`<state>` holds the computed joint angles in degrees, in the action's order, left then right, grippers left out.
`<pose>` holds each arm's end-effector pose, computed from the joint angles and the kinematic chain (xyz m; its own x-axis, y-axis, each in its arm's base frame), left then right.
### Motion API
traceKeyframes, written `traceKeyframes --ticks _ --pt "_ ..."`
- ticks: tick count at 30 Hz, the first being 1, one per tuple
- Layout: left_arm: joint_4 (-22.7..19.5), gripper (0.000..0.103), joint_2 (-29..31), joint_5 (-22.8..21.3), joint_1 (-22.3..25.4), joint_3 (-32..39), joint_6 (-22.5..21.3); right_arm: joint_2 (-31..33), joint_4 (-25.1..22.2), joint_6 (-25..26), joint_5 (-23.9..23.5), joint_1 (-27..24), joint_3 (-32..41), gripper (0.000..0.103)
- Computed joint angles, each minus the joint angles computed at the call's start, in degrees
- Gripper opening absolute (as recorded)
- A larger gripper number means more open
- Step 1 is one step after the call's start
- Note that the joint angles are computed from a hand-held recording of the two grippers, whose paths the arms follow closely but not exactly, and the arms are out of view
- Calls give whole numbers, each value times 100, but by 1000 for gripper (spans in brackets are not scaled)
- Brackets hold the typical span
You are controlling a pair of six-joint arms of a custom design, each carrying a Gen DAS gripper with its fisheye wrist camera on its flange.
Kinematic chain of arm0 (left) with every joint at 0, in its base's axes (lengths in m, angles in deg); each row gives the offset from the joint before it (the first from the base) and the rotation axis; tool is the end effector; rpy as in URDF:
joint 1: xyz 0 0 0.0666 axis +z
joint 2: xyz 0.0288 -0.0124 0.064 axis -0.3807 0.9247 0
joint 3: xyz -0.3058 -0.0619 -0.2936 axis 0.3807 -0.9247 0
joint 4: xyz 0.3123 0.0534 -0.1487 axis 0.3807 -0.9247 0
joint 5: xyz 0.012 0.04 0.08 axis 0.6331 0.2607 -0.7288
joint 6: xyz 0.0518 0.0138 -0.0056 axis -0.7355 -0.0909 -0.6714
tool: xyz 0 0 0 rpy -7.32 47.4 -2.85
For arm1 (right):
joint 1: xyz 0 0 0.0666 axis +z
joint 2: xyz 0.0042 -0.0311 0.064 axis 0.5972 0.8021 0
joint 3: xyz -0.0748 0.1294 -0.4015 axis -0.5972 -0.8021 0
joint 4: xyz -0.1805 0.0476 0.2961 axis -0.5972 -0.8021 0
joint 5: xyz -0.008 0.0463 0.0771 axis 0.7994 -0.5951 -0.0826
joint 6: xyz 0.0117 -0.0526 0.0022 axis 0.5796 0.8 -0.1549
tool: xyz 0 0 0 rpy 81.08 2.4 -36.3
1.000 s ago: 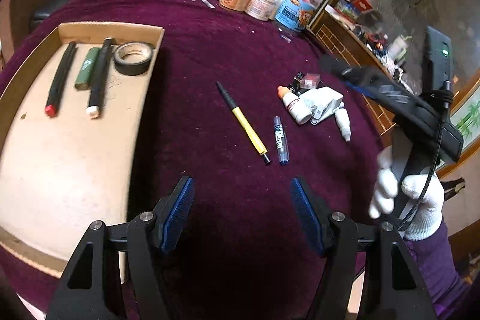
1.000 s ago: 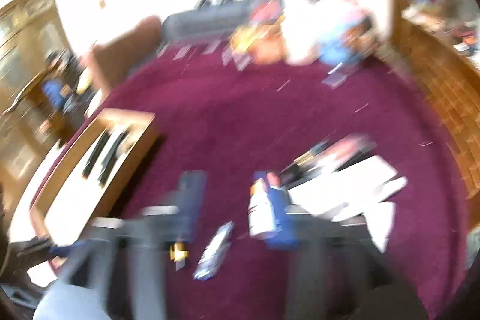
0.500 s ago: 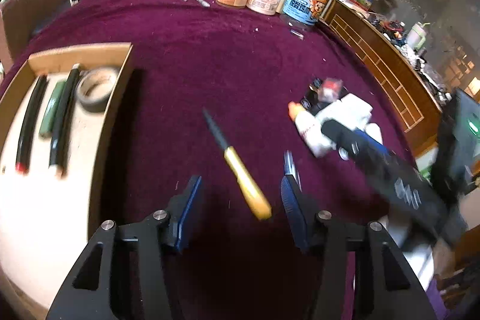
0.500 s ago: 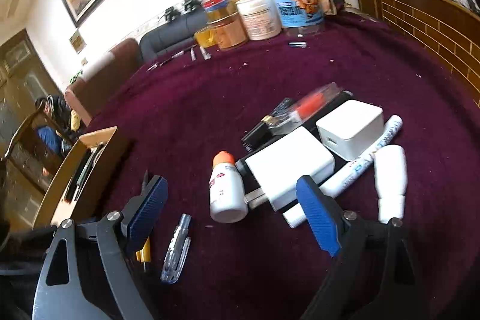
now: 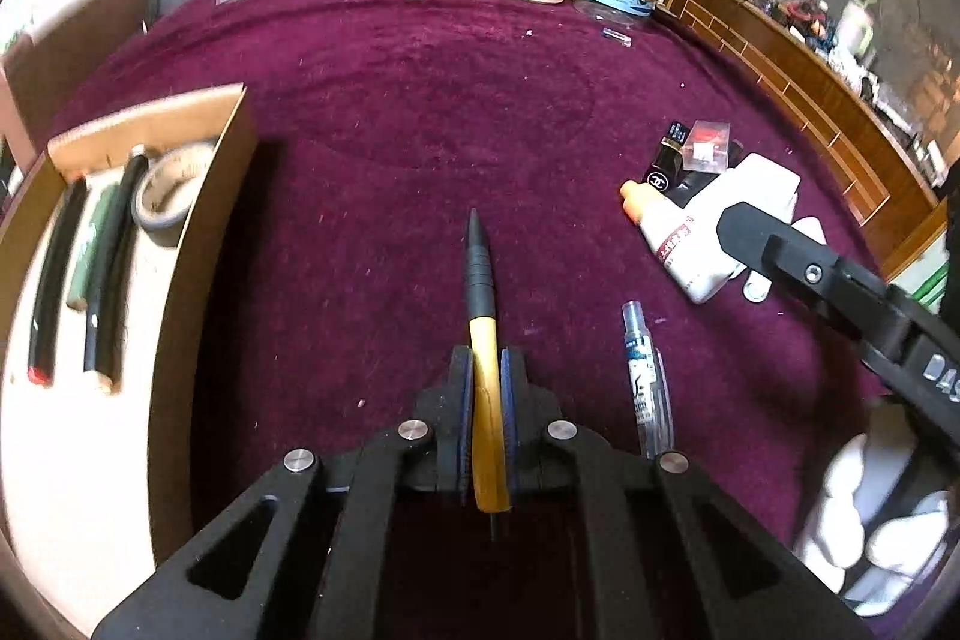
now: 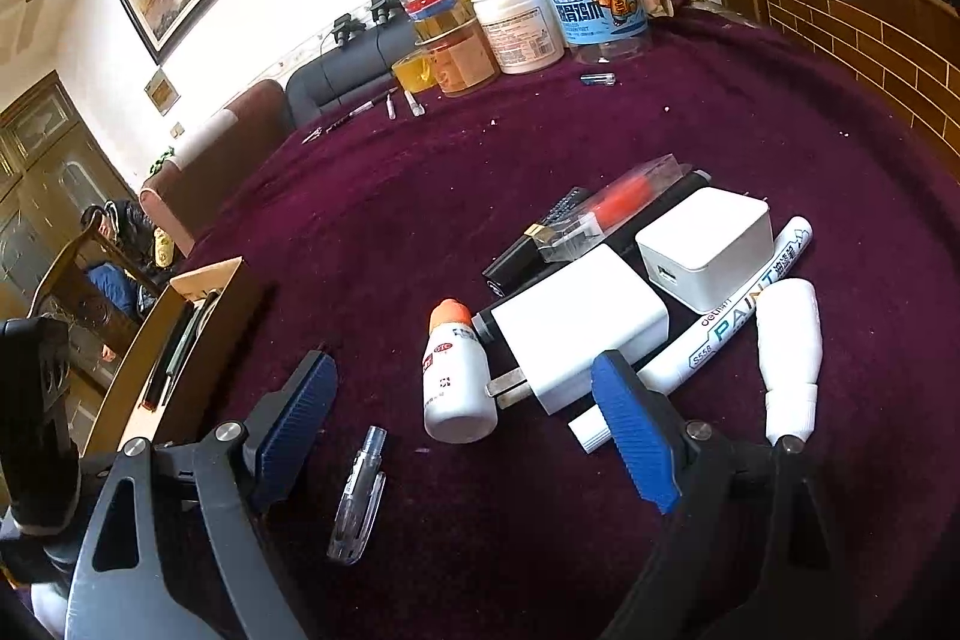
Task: Organize rigid objects
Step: 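Grasp the yellow pen with the left gripper while the right gripper grasps the clear pen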
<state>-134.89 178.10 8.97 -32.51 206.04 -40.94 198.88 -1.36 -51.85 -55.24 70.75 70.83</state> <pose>0.6952 -0.1371 0.3513 -0.6799 0.5066 -0.5302 0.6457 0.7563 -0.1054 0.5869 0.3777 0.3459 -0.5365 0.5187 -0.6656 0.3244 0.8549 0.4048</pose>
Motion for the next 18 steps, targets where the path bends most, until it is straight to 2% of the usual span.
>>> traceKeyframes --ticks 2,4,5,8,11,15,17,18 --pt "430 6 -128 -82 -77 -307 -54 4 -31 -21 9 3 16 88" --pt "580 6 -184 -73 -92 -404 -89 7 -53 -56 19 5 24 88" --pt "523 5 -176 23 -58 -376 -70 12 -89 -99 16 2 35 88" --pt "-14 5 -91 503 119 -85 35 21 -134 -176 11 -1 48 88" --pt "-28 5 -358 959 312 -332 8 88 -340 -196 60 13 198 88" --pt "-116 5 -671 1677 677 -473 -19 295 -1158 -164 190 99 770 88" --pt "-67 5 -766 1867 815 -523 -40 360 -1360 -107 198 231 985 88" --pt "-42 5 -800 1941 888 -542 -41 530 -1738 -19 199 310 1370 88"
